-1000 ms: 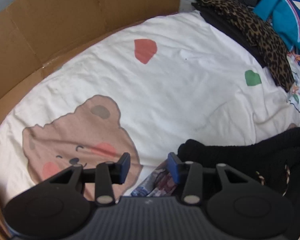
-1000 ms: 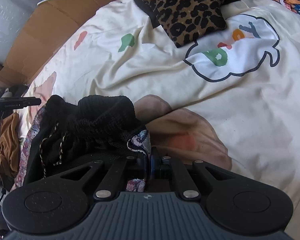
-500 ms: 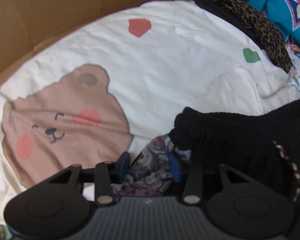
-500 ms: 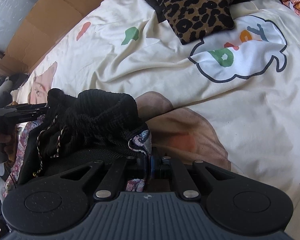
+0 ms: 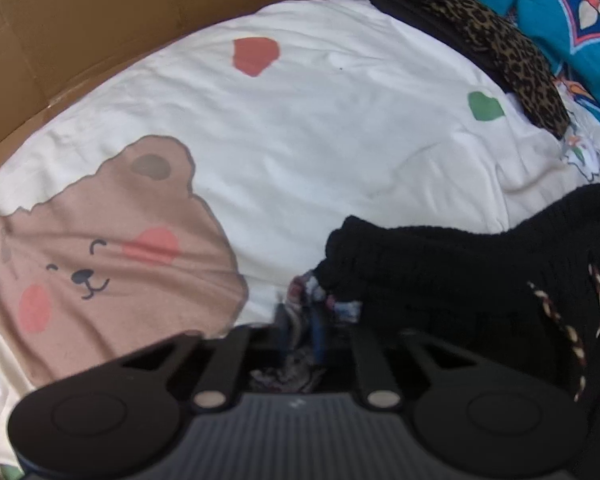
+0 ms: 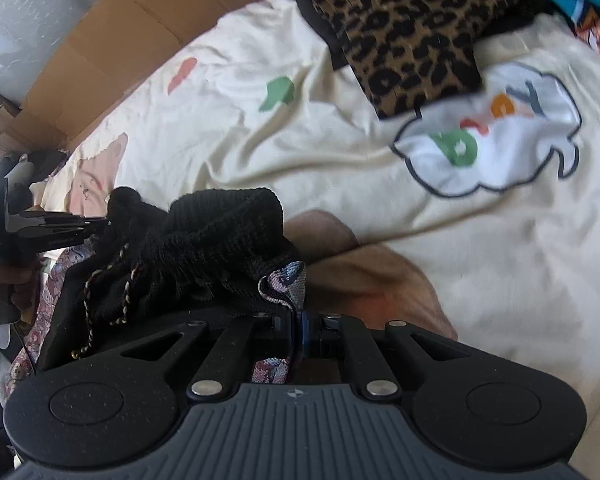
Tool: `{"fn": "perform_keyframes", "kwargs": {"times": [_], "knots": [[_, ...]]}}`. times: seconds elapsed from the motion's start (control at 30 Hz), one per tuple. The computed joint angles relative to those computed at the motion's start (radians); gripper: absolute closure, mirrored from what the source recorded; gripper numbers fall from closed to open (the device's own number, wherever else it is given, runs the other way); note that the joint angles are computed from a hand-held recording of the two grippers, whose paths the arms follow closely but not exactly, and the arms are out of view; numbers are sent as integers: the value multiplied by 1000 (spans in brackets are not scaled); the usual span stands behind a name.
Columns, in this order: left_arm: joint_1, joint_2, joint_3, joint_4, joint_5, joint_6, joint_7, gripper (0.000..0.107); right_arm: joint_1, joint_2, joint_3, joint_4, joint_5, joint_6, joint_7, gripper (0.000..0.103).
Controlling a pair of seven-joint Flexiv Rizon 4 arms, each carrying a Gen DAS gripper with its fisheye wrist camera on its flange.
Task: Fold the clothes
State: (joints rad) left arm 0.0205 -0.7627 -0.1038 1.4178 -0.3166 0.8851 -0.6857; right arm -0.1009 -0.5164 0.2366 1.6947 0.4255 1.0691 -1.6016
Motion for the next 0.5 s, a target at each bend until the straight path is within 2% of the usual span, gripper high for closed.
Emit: {"fn": "perform_keyframes", "kwargs": {"times": [0.27, 0.5], "knots": [[42, 46, -34, 52, -81, 118, -14, 104, 15, -28, -7, -66, -39, 35, -15, 101], [71, 50, -45, 37, -133, 191, -41, 104, 51, -126, -16, -236, -136, 34, -32, 101]]}}
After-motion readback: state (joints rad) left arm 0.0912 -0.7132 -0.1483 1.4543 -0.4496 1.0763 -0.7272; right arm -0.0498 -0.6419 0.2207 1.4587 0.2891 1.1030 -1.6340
